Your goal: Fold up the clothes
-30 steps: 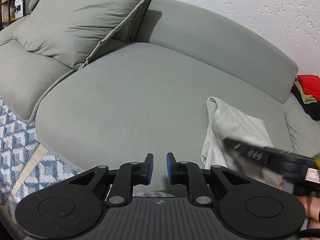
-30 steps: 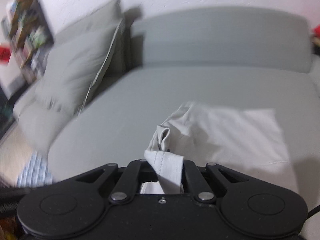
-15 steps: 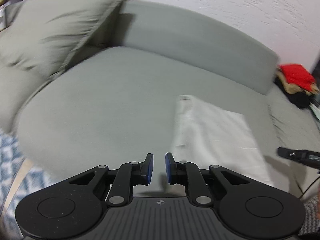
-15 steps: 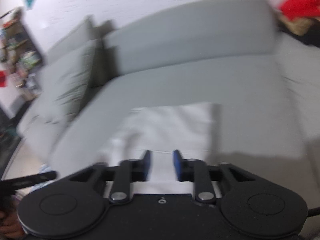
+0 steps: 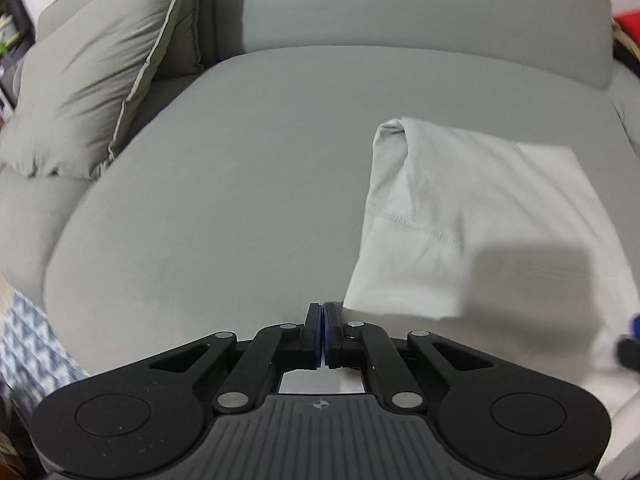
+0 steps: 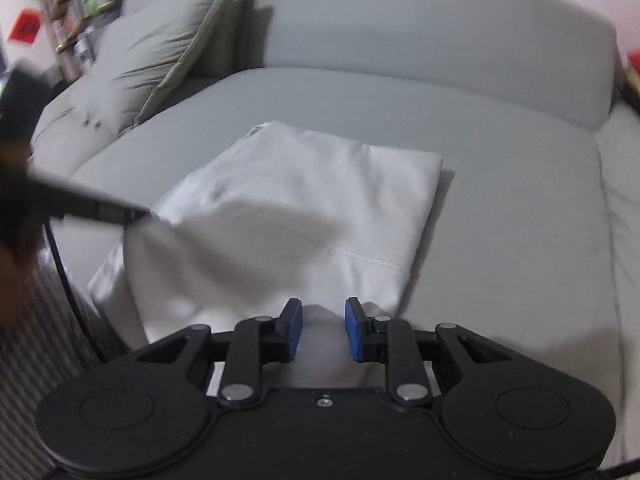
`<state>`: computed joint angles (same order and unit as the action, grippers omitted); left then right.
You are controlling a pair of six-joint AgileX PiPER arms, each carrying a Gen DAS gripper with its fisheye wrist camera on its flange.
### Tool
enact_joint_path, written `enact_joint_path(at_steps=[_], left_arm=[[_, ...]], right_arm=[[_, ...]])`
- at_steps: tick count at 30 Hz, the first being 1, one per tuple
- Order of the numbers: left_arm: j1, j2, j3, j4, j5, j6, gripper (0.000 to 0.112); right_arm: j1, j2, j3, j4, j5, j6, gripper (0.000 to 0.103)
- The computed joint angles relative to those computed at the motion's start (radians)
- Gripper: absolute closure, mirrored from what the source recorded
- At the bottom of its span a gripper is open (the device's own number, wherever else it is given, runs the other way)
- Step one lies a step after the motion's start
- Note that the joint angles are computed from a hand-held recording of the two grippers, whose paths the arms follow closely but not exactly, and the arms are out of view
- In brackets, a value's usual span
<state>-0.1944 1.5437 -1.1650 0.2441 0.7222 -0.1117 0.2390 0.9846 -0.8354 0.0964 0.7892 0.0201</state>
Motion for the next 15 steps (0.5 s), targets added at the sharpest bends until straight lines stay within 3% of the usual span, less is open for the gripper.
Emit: enact_joint_path(at_steps=[3, 8, 9, 11, 13, 15], left_arm=[[0.055, -0.077, 0.058, -0.071, 0.000, 0.096, 0.109], [0.163, -0.230, 0.151, -0.369, -0.053, 0.345, 0.110], [0.148, -0.246, 0.161, -0.405, -0.066, 0.377, 0.110], [0.095, -0.260, 0.172, -0.455, -0.080, 0.423, 0.109], [0.012, -0.243, 0.172, -0.447, -0.091, 0.419, 0.108], [-0.080, -0.195, 0.164, -0.343, -0.089, 0.329, 0.108]], right_arm=[[-0.044, -0.088, -0.015, 0.020, 0.151, -0.046, 0.080], [-0.395, -0.197, -0.081, 0.295, 0.372, -0.322, 0.080], [-0.430, -0.199, -0.088, 0.336, 0.384, -0.348, 0.080], [-0.379, -0.176, -0.098, 0.348, 0.349, -0.300, 0.080], [-0.209, -0.134, -0.098, 0.248, 0.262, -0.157, 0.080], [-0.055, -0.074, -0.090, 0.145, 0.187, -0.012, 0.081]])
